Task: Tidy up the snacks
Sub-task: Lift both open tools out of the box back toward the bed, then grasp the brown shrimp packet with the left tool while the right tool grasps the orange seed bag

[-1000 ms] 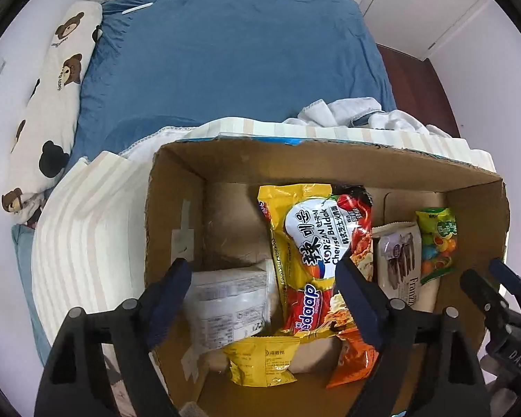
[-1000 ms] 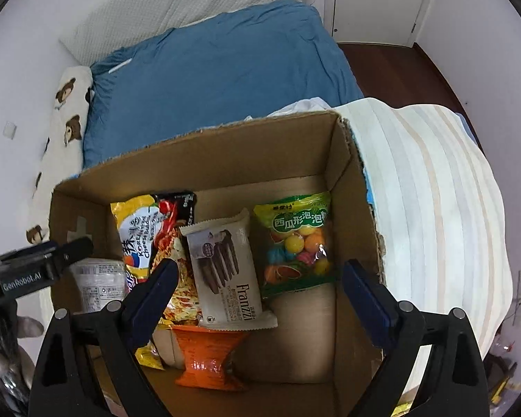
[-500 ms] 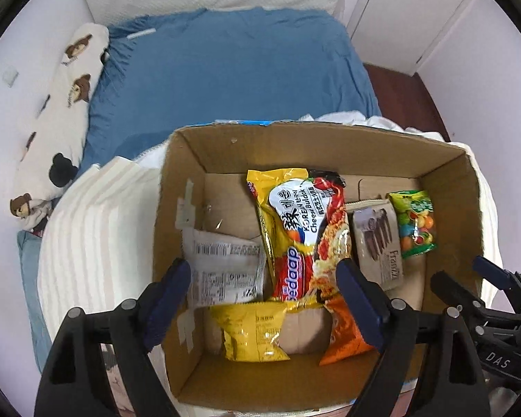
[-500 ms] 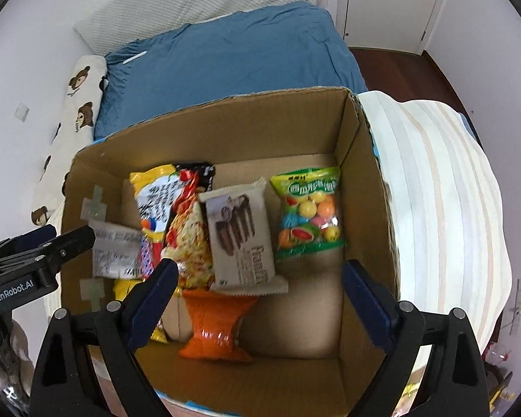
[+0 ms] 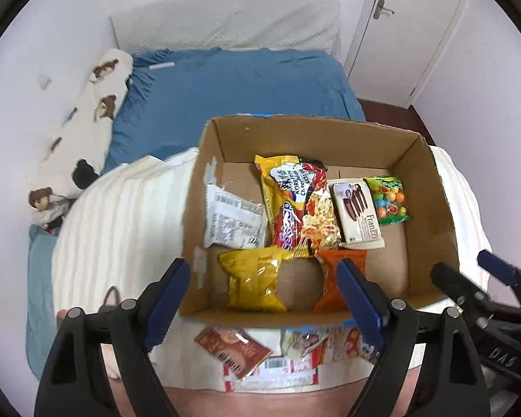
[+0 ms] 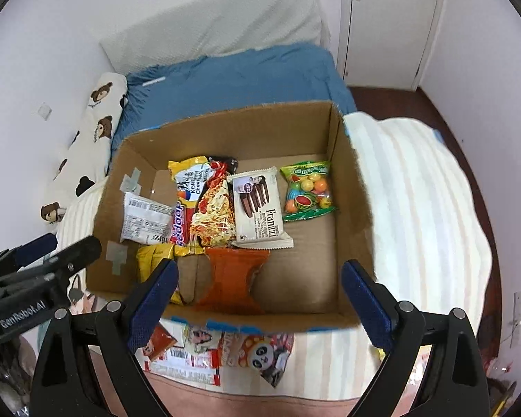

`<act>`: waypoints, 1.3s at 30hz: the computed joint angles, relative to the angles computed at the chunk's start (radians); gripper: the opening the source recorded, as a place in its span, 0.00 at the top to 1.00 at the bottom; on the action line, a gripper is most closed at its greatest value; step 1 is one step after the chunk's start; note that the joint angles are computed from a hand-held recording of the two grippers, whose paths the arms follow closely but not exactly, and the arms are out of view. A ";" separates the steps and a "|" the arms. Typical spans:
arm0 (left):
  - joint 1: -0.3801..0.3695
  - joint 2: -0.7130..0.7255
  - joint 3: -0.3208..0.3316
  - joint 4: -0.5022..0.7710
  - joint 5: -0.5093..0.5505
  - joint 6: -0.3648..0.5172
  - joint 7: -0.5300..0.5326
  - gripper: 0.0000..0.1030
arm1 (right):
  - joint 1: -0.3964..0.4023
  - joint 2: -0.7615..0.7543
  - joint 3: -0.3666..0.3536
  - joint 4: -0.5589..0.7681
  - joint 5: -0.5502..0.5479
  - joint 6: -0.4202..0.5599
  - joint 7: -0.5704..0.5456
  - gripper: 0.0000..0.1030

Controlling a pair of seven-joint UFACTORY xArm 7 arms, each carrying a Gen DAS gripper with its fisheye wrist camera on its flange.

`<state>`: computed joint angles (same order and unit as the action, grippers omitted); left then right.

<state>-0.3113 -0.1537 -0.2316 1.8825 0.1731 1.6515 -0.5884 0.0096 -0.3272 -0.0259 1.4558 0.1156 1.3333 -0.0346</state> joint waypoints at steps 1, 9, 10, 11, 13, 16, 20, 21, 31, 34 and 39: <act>-0.003 -0.015 -0.006 -0.009 0.011 -0.001 -0.002 0.17 | -0.001 -0.017 0.001 -0.007 -0.003 -0.002 0.001 0.06; 0.002 -0.099 -0.072 0.004 0.075 0.036 -0.029 0.17 | 0.003 -0.157 -0.013 -0.046 -0.003 0.010 -0.010 0.06; 0.004 -0.106 -0.079 0.007 0.078 0.039 -0.031 0.17 | 0.004 -0.167 -0.016 -0.047 0.002 0.015 -0.010 0.06; 0.006 -0.113 -0.089 0.013 0.083 0.047 -0.034 0.17 | 0.005 -0.183 -0.022 -0.051 0.010 0.024 -0.009 0.06; 0.012 -0.126 -0.101 0.017 0.085 0.057 -0.043 0.17 | 0.007 -0.203 -0.032 -0.056 0.027 0.041 -0.005 0.06; 0.022 -0.153 -0.116 0.001 0.086 0.072 -0.055 0.17 | 0.009 -0.239 -0.047 -0.078 0.048 0.065 0.001 0.06; 0.036 -0.219 -0.107 -0.085 0.037 0.080 -0.070 0.17 | 0.004 -0.280 -0.064 -0.133 0.065 0.091 0.011 0.06; 0.041 -0.233 -0.104 -0.110 0.022 0.082 -0.074 0.17 | 0.000 -0.290 -0.068 -0.154 0.067 0.098 0.015 0.06; 0.080 -0.405 -0.041 -0.486 -0.150 0.063 -0.153 0.17 | -0.031 -0.273 -0.093 -0.455 0.137 0.002 0.064 0.09; 0.090 -0.418 -0.029 -0.549 -0.171 0.050 -0.167 0.17 | -0.039 -0.231 -0.095 -0.517 0.161 -0.043 0.075 0.34; 0.100 -0.413 -0.004 -0.627 -0.206 0.007 -0.185 0.17 | -0.048 -0.197 -0.118 -0.591 0.240 -0.060 0.062 0.59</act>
<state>-0.2113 -0.5668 -0.2351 1.2552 -0.0330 1.6581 -0.7729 -0.0387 -0.5238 -0.1439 0.8649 0.3560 1.2738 0.0279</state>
